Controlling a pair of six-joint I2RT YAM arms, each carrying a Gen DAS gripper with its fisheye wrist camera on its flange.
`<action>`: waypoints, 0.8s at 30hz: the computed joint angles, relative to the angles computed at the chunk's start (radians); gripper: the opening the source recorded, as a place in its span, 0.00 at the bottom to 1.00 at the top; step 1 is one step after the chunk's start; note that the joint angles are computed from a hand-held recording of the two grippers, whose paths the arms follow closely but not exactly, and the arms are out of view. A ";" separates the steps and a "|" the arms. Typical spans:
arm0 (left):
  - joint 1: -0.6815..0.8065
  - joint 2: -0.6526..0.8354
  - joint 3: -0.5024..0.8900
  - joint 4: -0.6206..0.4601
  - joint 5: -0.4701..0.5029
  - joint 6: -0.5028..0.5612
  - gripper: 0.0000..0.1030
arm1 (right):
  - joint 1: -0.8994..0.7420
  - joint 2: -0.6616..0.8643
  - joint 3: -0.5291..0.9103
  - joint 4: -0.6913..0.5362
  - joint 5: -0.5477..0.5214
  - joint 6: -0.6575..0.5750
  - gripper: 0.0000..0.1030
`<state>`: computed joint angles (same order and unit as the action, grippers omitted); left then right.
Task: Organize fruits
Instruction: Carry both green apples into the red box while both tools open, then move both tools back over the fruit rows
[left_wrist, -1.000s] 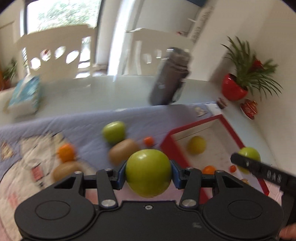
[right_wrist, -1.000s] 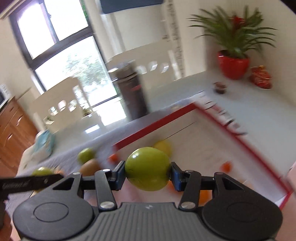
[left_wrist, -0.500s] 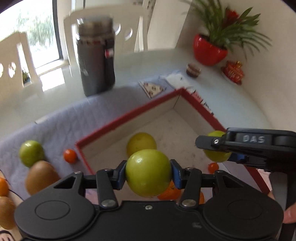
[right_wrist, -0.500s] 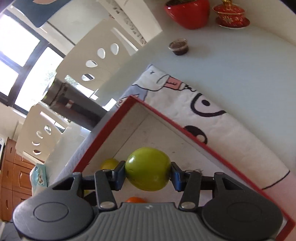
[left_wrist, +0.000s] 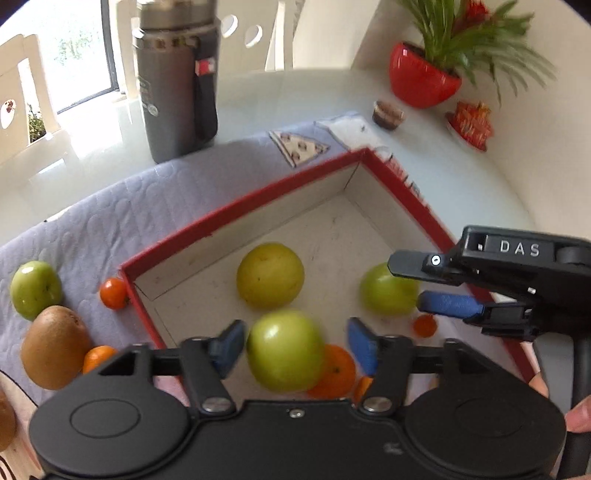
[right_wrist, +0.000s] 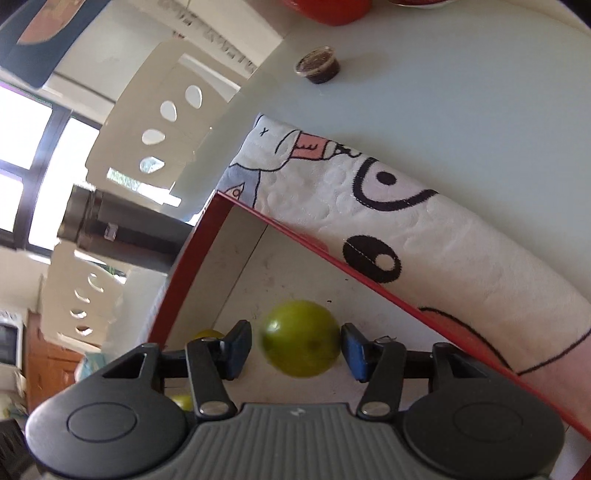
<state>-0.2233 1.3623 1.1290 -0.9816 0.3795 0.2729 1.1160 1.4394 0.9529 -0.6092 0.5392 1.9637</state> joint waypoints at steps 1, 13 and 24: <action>0.018 -0.007 0.007 -0.010 0.016 -0.001 0.78 | 0.007 -0.004 0.008 -0.012 0.012 0.007 0.56; 0.299 -0.040 0.161 -0.180 0.043 0.074 0.79 | 0.043 0.143 0.359 -0.275 0.096 -0.111 0.79; 0.666 0.080 0.272 -0.240 0.022 0.238 0.79 | -0.004 0.428 0.762 -0.278 -0.012 -0.391 0.82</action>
<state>0.4425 1.4427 1.4006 -1.2216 0.4017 0.5105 1.1118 1.8672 1.7151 -0.8876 0.5275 1.5726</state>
